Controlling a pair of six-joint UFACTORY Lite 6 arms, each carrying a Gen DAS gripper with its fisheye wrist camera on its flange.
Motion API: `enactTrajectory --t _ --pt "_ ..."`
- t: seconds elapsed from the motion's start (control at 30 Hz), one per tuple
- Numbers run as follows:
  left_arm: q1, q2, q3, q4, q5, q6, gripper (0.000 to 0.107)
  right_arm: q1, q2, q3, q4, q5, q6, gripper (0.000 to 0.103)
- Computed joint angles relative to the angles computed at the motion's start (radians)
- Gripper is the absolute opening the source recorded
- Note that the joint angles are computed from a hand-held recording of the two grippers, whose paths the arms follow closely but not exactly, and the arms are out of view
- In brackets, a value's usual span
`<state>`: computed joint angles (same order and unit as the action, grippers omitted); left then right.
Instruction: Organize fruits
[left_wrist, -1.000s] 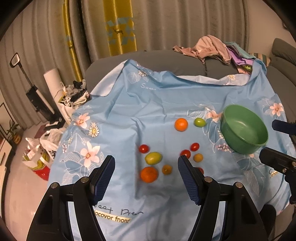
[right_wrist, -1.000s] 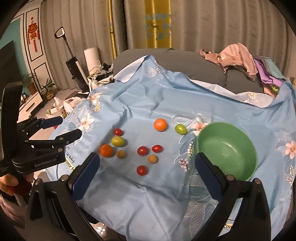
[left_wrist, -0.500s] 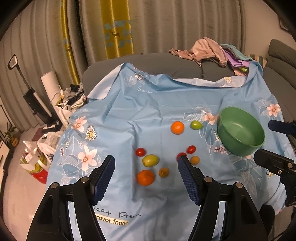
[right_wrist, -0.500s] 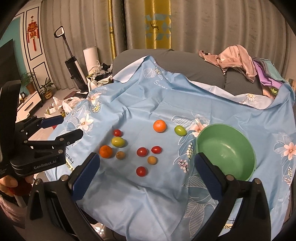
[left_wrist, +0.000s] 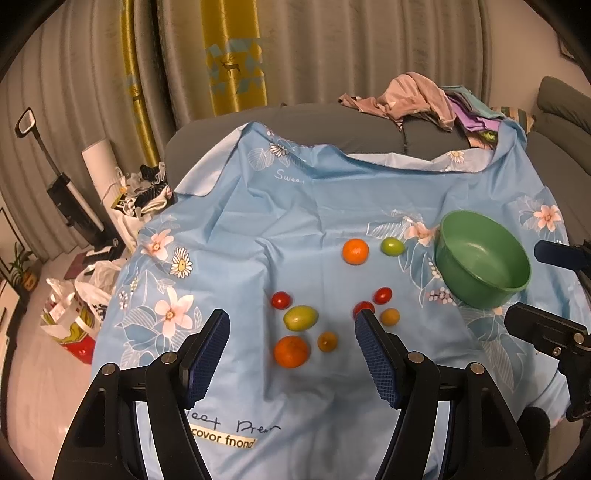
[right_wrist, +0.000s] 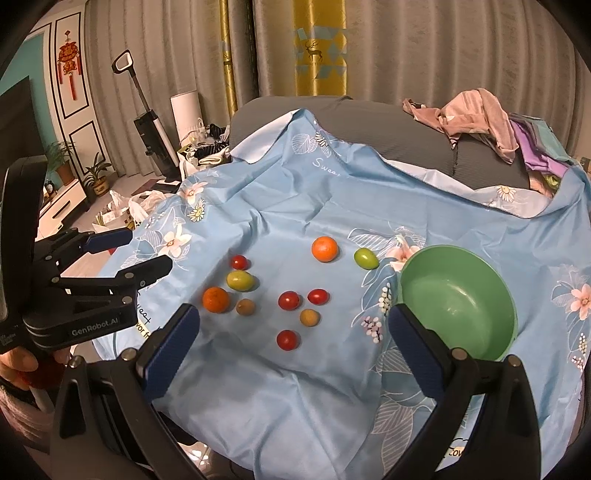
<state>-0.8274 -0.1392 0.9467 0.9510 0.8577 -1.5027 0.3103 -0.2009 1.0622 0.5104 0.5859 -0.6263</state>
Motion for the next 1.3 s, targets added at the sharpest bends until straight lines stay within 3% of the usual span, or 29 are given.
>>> enactTrajectory --t 0.63,1.0,1.23,1.3 --pt "0.015 0.038 -0.019 -0.003 -0.073 -0.014 0.071 -0.015 0.057 -0.012 0.087 -0.011 -0.077 0.103" --pt "0.211 -0.012 -0.172 -0.055 -0.415 0.043 0.071 -0.004 0.150 -0.046 0.101 -0.083 -0.111 0.103" --pt "0.353 -0.030 -0.326 -0.017 -0.690 0.042 0.071 -0.020 0.202 -0.127 0.366 -0.077 -0.366 0.102" --pt "0.369 -0.010 -0.357 0.080 -0.735 -0.061 0.071 -0.018 0.245 -0.133 0.435 -0.066 -0.422 0.099"
